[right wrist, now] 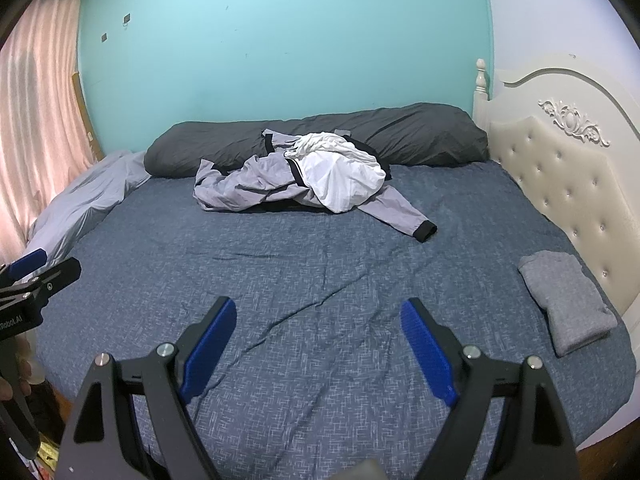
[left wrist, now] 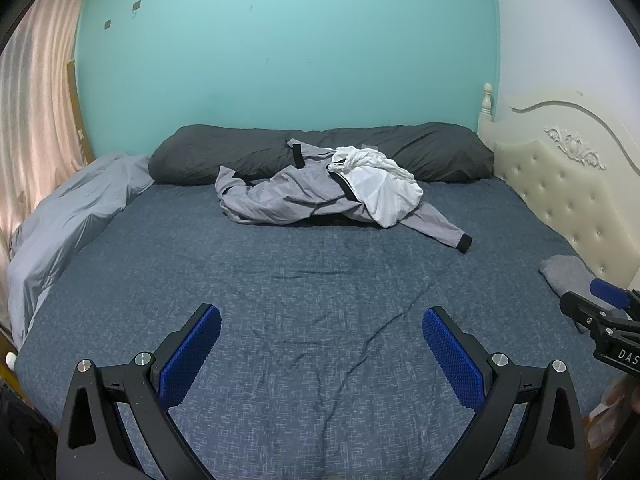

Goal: Fold clothes

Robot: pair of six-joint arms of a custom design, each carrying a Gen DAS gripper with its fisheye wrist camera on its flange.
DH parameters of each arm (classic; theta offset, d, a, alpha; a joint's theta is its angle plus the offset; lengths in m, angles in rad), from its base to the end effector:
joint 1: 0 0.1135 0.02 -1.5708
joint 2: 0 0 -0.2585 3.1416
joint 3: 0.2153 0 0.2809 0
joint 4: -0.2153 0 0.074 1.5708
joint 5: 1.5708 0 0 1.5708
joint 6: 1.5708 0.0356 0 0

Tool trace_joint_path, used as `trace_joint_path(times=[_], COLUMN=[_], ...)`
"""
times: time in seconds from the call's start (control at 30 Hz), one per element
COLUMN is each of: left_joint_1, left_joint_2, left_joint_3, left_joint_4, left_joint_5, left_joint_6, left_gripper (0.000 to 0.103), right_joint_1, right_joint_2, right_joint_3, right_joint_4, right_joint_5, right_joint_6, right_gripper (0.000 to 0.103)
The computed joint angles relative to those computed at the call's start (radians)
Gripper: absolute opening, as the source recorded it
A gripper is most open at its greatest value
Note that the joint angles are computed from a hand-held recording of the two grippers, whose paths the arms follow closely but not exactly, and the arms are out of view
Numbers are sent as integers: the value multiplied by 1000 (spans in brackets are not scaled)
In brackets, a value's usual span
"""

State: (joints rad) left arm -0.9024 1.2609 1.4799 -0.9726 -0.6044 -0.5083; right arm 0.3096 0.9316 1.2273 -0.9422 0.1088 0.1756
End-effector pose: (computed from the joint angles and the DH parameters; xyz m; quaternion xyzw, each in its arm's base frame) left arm 0.1840 -0.2004 0.4072 0.0556 0.8823 -0.0380 0.4659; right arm 0.1899 0.0567 0.3924 -0.0356 0.8934 0.0597 0.4439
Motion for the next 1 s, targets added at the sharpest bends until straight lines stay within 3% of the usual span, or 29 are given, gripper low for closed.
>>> trace_joint_path(times=[1.0], left_joint_1=[-10], left_joint_2=[10], left_joint_3=[0], left_joint_4=[12], left_joint_5=[-13], left_joint_6=[1], left_gripper=[103], right_joint_1=[-21], right_joint_2=[5], right_joint_3=[22], right_joint_4=[-16], right_joint_5=[-20], right_joint_6=[-23], right_gripper=[85])
